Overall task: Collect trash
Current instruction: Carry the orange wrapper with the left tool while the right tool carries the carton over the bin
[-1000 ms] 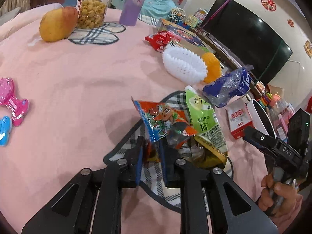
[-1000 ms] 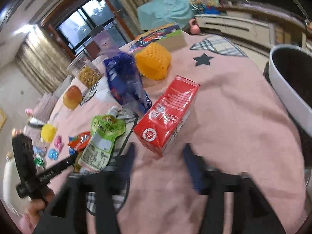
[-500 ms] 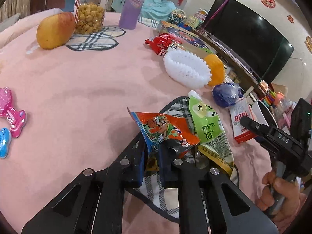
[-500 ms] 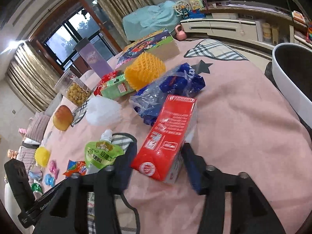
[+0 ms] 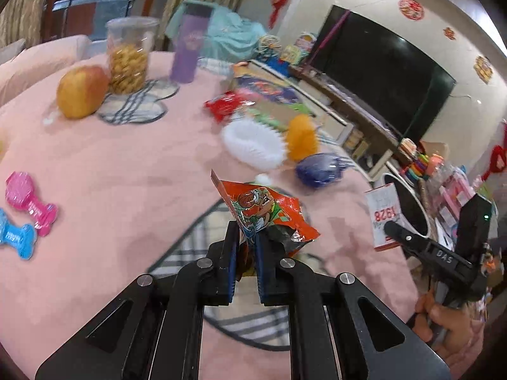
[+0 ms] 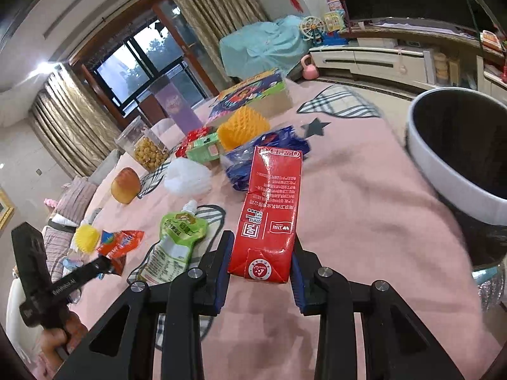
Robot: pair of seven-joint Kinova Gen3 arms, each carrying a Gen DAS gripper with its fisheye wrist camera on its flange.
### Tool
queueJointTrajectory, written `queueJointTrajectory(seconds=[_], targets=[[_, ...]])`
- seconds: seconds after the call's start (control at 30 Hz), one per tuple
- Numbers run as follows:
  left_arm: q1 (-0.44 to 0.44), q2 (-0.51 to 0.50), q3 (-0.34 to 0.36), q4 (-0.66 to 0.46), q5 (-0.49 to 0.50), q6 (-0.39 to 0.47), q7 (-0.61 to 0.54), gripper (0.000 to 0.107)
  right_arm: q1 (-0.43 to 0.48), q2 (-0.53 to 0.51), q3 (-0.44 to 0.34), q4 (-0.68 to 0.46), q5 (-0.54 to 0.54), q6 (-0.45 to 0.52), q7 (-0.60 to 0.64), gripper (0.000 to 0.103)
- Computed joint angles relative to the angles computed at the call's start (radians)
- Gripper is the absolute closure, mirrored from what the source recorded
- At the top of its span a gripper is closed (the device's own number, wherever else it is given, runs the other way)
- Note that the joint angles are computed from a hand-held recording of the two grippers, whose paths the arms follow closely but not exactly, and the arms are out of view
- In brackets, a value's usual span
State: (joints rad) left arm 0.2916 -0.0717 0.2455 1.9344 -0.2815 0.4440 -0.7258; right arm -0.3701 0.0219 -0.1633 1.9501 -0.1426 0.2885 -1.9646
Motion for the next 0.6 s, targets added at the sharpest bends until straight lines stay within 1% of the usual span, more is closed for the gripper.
queueJointTrajectory(seconds=[0.03,0.1,0.2,0.27,0.33,0.4,0.6], targets=[[0.006,0.008,0.007,-0.012,-0.002,0.001,-0.004,0.099,0.009,-0.011,0.004,0.009,-0.024,0.001,0.022,0.07],[0.025,0.029,0.016,-0.039,-0.004,0.005,-0.01,0.099,0.017,-0.028,0.011,0.02,-0.036,0.002,0.033,0.07],[0.062,0.071,0.011,-0.08,0.036,-0.002,-0.06,0.099,0.03,-0.054,0.03,0.039,-0.083,0.006,0.081,0.07],[0.096,0.103,0.01,-0.112,0.022,0.007,-0.057,0.099,0.042,-0.07,0.036,0.049,-0.077,0.011,0.077,0.07],[0.133,0.13,0.002,-0.14,0.001,0.015,-0.048,0.099,0.047,-0.081,0.053,0.056,-0.107,0.015,0.107,0.07],[0.17,0.167,-0.007,-0.179,-0.01,0.025,-0.05,0.099,0.058,-0.094,0.062,0.064,-0.114,0.022,0.116,0.07],[0.269,0.254,-0.04,-0.29,-0.011,0.066,-0.085,0.099,0.076,-0.132,0.109,0.093,-0.165,0.024,0.175,0.07]])
